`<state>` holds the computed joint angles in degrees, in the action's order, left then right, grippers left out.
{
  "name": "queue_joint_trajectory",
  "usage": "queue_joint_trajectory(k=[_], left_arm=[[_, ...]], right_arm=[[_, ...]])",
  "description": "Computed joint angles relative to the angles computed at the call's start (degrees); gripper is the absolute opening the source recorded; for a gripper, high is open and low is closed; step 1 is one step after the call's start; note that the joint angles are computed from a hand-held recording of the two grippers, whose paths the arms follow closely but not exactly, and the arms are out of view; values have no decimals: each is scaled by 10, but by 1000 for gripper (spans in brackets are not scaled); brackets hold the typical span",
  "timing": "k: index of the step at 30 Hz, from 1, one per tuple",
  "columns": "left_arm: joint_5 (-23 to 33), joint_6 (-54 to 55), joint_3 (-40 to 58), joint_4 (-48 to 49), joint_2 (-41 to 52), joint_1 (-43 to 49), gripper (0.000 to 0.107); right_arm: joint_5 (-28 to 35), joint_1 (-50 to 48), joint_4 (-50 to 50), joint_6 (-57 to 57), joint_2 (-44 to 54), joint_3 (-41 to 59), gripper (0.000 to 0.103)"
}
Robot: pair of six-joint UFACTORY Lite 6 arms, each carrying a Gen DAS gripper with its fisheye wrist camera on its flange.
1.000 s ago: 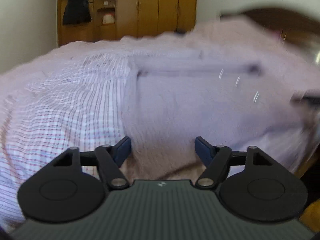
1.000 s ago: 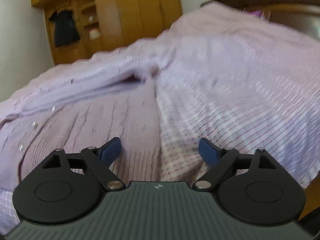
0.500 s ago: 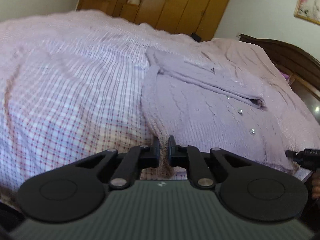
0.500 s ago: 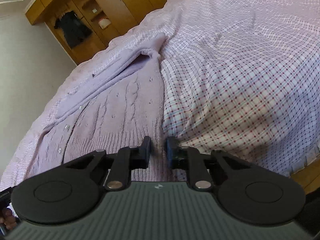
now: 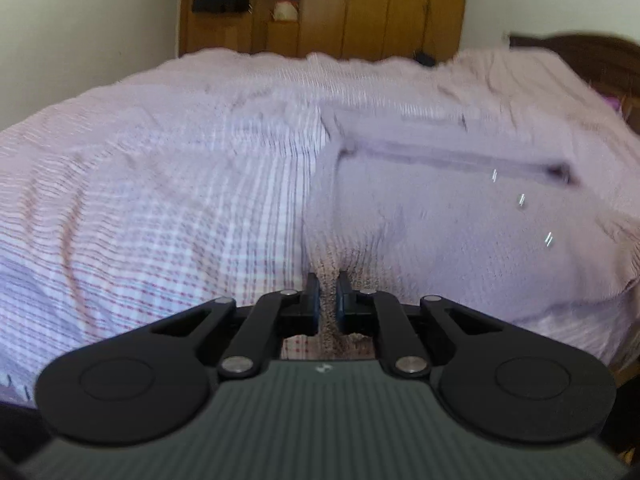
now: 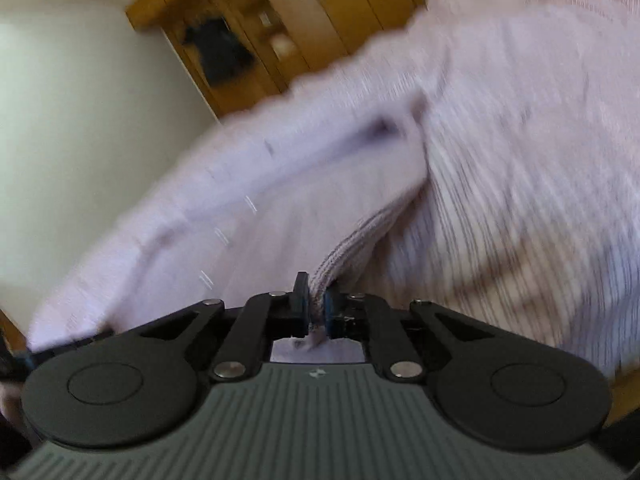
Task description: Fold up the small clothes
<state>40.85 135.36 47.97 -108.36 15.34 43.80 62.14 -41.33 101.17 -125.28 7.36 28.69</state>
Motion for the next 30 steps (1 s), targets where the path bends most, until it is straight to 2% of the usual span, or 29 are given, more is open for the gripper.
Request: queue_joint_trajectory(k=[2, 7, 12, 16, 19, 22, 30], left_arm=[[7, -30, -10, 22, -23, 11, 10], [-6, -102, -3, 53, -49, 8, 11], [-9, -151, 31, 87, -47, 4, 11], [-13, -142, 36, 70, -53, -7, 11], [0, -148, 52, 63, -50, -5, 11], [10, -158, 80, 65, -46, 0, 11], [4, -163, 165, 64, -8, -16, 11]], right_arm=[[18, -16, -20, 5, -10, 1, 6], [10, -29, -55, 67, -26, 13, 6], [10, -39, -36, 48, -50, -3, 6], [-21, -10, -37, 72, -76, 14, 6], [-3, -1, -54, 107, -96, 27, 6], [-33, 26, -46, 105, -140, 31, 6], [-32, 50, -16, 114, -125, 95, 6]])
